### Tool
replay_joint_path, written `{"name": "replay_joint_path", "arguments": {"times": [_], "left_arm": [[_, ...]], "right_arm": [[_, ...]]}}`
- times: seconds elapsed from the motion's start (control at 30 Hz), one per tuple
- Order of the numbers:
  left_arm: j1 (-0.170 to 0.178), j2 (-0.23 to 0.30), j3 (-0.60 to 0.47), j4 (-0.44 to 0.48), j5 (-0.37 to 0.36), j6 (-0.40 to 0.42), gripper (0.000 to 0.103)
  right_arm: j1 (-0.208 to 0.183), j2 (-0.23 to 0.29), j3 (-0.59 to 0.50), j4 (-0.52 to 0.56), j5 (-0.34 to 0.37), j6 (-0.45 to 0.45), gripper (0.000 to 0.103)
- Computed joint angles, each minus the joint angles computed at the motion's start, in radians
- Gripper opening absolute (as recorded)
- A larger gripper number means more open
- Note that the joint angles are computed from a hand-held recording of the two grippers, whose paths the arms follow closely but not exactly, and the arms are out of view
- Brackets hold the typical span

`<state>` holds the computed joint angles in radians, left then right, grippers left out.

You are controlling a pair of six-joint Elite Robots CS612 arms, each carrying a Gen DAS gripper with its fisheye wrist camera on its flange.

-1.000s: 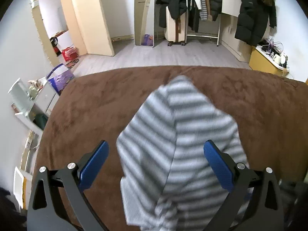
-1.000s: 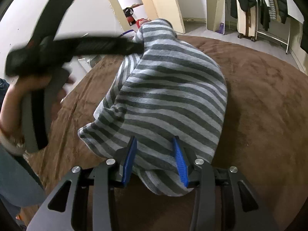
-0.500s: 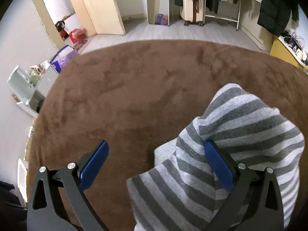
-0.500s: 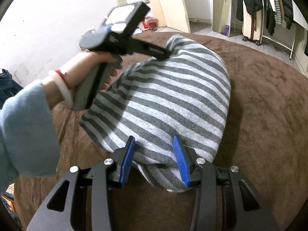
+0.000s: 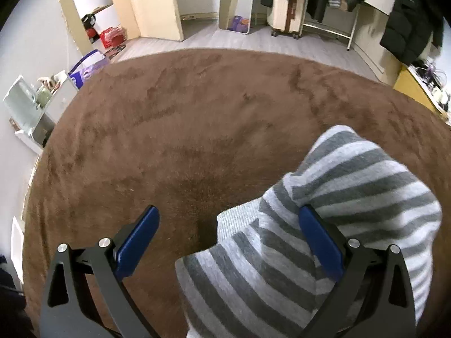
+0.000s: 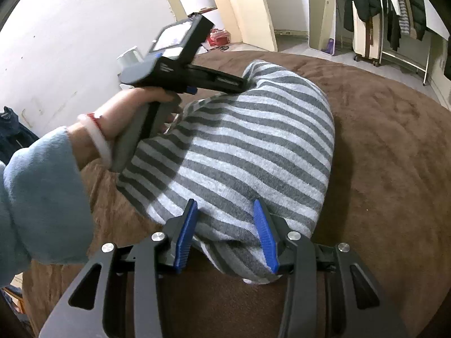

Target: Fold large clothes

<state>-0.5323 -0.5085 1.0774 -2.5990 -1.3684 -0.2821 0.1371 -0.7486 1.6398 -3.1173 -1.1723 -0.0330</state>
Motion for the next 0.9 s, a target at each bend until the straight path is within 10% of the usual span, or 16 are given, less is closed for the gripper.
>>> {"name": "replay_joint_path", "arguments": {"times": [0.07,0.5,0.9], "left_arm": [[0.005,-0.022,0.025,-0.027,-0.033,0.020,0.097],[0.072,-0.106,0.198,-0.124,-0.334,0.020,0.096],[0.140,-0.017,0.217,-0.296,-0.707,-0.159,0.096]], "right_arm": [[-0.008,-0.002,0.001,-0.012,0.013,0.046,0.085],[-0.107,0.079,-0.056,-0.009,0.248,0.247,0.085],[-0.146,0.219,-0.201,0.048,0.577,0.387,0.097]]}}
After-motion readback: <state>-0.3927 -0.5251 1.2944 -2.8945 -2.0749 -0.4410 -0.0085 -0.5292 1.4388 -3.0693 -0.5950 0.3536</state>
